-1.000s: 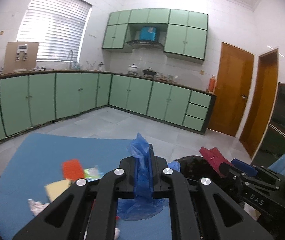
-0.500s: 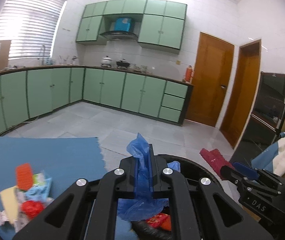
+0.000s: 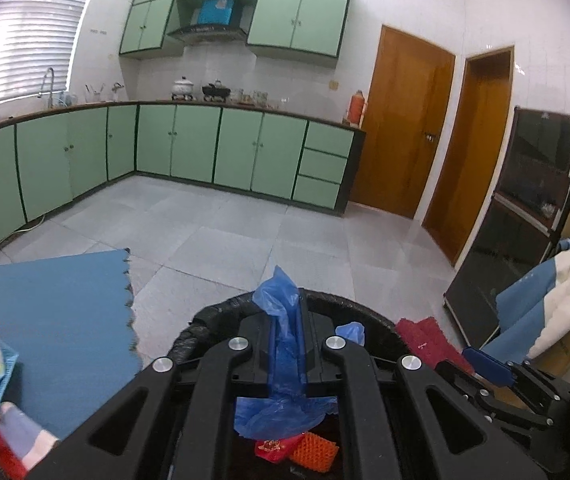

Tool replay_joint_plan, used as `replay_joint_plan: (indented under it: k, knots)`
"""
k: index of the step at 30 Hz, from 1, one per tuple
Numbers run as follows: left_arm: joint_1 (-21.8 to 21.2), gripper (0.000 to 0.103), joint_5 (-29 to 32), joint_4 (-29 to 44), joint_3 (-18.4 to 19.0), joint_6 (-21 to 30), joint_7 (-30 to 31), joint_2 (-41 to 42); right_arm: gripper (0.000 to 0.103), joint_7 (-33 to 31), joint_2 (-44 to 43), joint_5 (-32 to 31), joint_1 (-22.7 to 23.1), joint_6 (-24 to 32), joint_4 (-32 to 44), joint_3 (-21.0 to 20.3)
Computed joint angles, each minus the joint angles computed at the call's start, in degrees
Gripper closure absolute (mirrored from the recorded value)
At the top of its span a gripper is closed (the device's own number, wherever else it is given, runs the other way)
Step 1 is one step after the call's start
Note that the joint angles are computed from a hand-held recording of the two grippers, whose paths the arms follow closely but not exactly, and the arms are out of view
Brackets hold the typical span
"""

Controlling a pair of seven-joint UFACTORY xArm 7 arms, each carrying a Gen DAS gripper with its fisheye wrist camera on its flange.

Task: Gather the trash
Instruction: 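Carry the blue bag and red cloth over the bin and release both, then move both tools back to the trash pile on the mat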

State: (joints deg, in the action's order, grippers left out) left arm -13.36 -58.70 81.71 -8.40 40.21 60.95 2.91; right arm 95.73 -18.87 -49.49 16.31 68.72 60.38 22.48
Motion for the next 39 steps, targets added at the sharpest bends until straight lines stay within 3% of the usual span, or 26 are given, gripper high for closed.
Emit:
replay_joint_plan:
  k: [6,8,10,12,17,19,30,39]
  knots:
    - [-1.3,0.095,4.8,2.1,-1.4,-2.1,-2.5,3.2,0.063,-0.8,-0.8,1.3,-0.9,-3.7,-3.1,-2.2]
    - [-0.9,0.089,5.5,2.6,-1.7,-1.4,-2.7,4.0,0.061,-1.0,-1.1,1.8,-1.3,-4.6,-4.1,-2.4]
    - [-0.8,0.059,7.1,2.8,-1.9,-2.0,-4.1,4.5,0.054,-1.4,-0.8,2.4,-1.7,-5.2,-4.5,-2.5]
    - [-0.4,0.051,7.7,3.4,-1.9,-1.2,-5.0,4.8,0.031,-1.4,-0.1,2.8,-2.1,-4.0,-4.0,-2.1]
    - [1.5,0.038,7.2,5.0,-1.6,1.1,-5.7,4.9,0.014,0.4,1.5,2.4,-1.3,0.2,-1.8,-0.8]
    - [2.5,0.033,5.6,4.9,-1.3,1.1,-4.2,4.0,0.013,1.5,1.7,1.7,-0.7,1.1,-1.1,-0.5]
    - [8.9,0.027,0.1,3.8,4.6,3.4,2.1,-0.8,0.010,4.6,9.5,-6.3,4.8,7.7,10.8,1.8]
    - [16.0,0.025,2.4,4.9,9.2,2.0,1.7,1.1,0.010,0.6,22.9,-13.4,12.8,7.4,25.6,-1.1]
